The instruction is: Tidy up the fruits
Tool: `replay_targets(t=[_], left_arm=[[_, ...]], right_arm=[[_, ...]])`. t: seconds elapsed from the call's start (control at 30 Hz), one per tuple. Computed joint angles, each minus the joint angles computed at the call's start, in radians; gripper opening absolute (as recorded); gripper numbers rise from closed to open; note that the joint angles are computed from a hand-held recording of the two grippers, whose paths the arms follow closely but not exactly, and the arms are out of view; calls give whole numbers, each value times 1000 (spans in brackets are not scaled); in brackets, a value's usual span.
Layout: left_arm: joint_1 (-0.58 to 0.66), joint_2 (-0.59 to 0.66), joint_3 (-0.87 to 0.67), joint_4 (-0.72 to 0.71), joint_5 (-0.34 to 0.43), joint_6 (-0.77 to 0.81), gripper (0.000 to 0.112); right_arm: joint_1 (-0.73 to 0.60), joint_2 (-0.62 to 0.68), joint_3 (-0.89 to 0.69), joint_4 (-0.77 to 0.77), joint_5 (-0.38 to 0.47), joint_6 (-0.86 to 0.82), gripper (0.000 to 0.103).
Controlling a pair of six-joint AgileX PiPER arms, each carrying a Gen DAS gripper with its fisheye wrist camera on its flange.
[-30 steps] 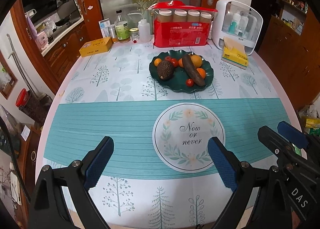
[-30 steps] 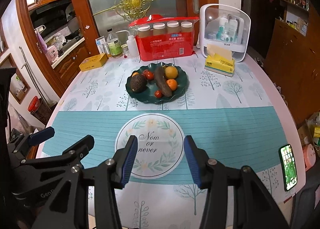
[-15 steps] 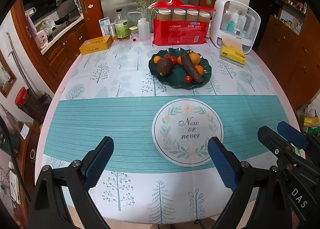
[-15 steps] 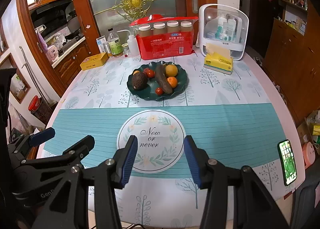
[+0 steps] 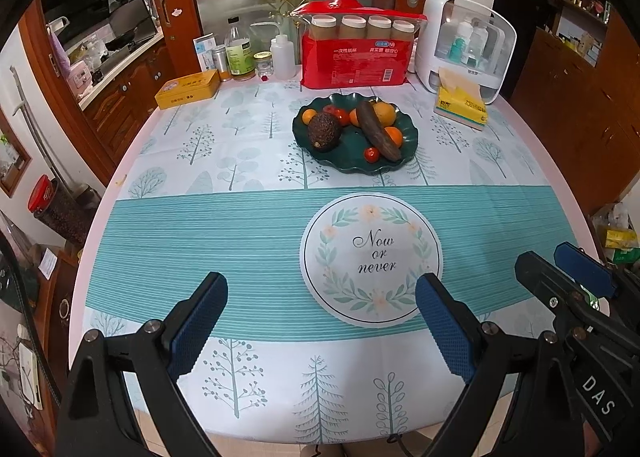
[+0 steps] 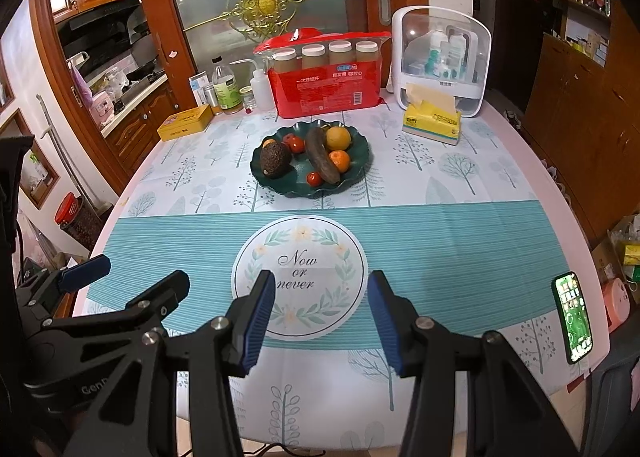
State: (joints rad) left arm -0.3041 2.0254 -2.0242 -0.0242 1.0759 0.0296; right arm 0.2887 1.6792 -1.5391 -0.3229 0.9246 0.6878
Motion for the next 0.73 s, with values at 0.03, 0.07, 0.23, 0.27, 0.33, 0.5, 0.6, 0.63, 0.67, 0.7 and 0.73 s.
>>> replay_targets(t=[0.03, 0.07, 0.23, 0.27, 0.33, 0.5, 0.6, 0.63, 0.67, 0.7, 0.73], left_arm=[[0, 1, -1, 0, 1, 0, 94], [0, 1, -1, 0, 1, -1, 94], [-1, -1, 2, -1, 1, 0, 94], [-1, -2, 5, -2, 1, 0, 94], [-3, -7, 16, -3, -2, 0, 94], [-1, 2, 10, -9, 5, 7, 94], [-1, 6, 3, -10, 9, 7, 94], [-1, 6, 3, -10, 9, 7, 94], [-1, 6, 3, -10, 9, 7, 94], [-1, 6, 2, -9, 10, 8, 94], [-1, 7, 4, -10, 10, 8, 94]], right_arm=[[0, -1, 1, 1, 1, 0, 49], [-1, 3, -3, 0, 0, -1, 49], [0, 2, -2, 0, 0, 0, 49], [0, 3, -3, 1, 0, 0, 49], [0, 3, -4, 0, 2, 0, 49], [-4, -10, 25, 0, -11, 9, 49], [-4, -9, 23, 0, -11, 7, 49], [-3, -15, 31, -1, -13, 9, 49], [-5, -9, 23, 0, -11, 7, 49], [-5, -8, 22, 1, -10, 6, 49], [-5, -9, 22, 1, -10, 6, 49]])
